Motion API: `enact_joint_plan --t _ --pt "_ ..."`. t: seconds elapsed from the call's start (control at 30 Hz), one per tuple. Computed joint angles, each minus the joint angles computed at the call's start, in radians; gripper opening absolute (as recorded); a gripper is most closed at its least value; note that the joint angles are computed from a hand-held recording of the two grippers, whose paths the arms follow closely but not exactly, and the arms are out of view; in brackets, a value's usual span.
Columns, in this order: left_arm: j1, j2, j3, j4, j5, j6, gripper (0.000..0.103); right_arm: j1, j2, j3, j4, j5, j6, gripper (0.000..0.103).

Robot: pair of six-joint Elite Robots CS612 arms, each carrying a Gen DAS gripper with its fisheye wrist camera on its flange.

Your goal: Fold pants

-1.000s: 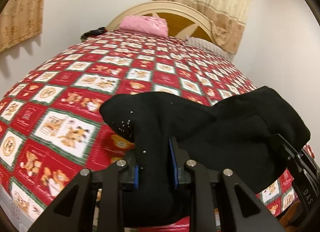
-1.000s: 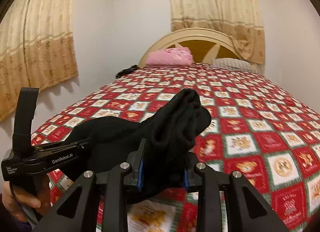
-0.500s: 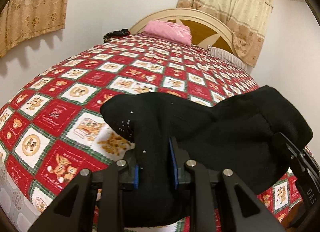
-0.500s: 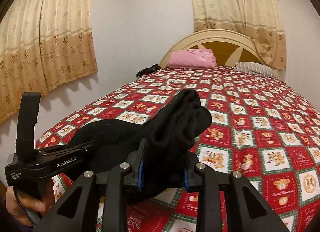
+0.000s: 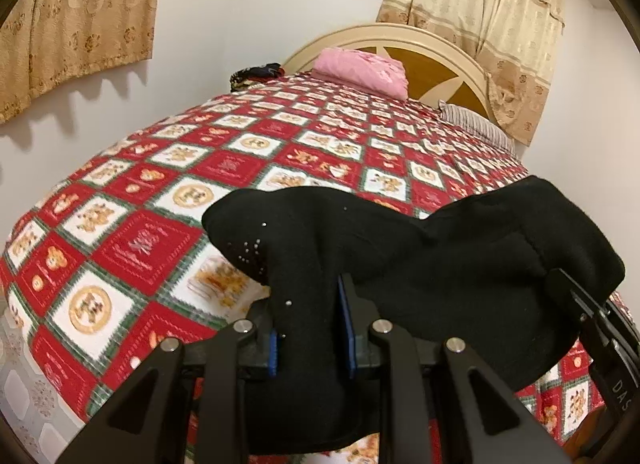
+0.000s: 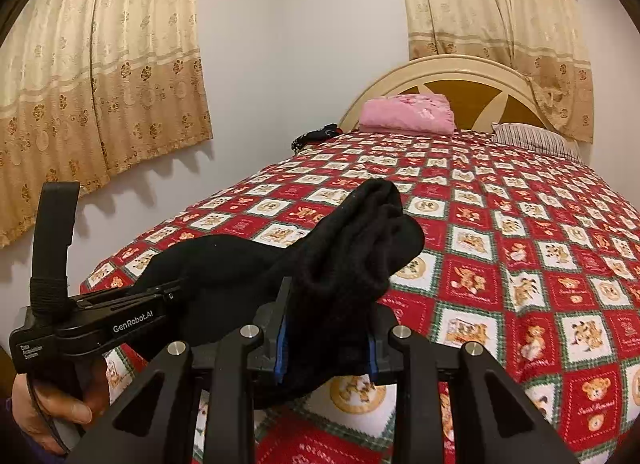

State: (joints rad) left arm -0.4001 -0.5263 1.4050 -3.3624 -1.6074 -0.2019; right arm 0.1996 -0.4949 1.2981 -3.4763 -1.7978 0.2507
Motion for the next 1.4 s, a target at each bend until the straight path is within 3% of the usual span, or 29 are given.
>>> enact_joint_plan --t 0.37,0.57,0.7,1.1,1.27,1.4 --pt "-0.002 0.036 -0.079 0.011 0.139 0.042 0.025 -0.018 0.075 -0.154 0.096 0.071 0.005 0.030" --pt "0.007 0.073 -0.137 0.153 0.120 0.006 0.025 -0.025 0.123 -0.234 0.255 0.068 0.025 0.030" --pt "0.008 0.077 -0.134 0.169 0.119 -0.007 0.026 -0.026 0.142 -0.260 0.332 0.056 0.020 0.030" --pt "0.007 0.087 -0.150 0.233 0.143 -0.027 0.058 -0.031 0.140 -0.275 0.472 0.049 0.032 0.031" --pt "0.019 0.101 -0.176 0.277 0.126 -0.085 0.093 -0.030 0.134 -0.262 0.487 0.036 0.072 0.034" --pt "0.031 0.099 -0.168 0.273 0.089 -0.091 0.097 -0.032 0.135 -0.262 0.491 0.033 0.086 0.042"
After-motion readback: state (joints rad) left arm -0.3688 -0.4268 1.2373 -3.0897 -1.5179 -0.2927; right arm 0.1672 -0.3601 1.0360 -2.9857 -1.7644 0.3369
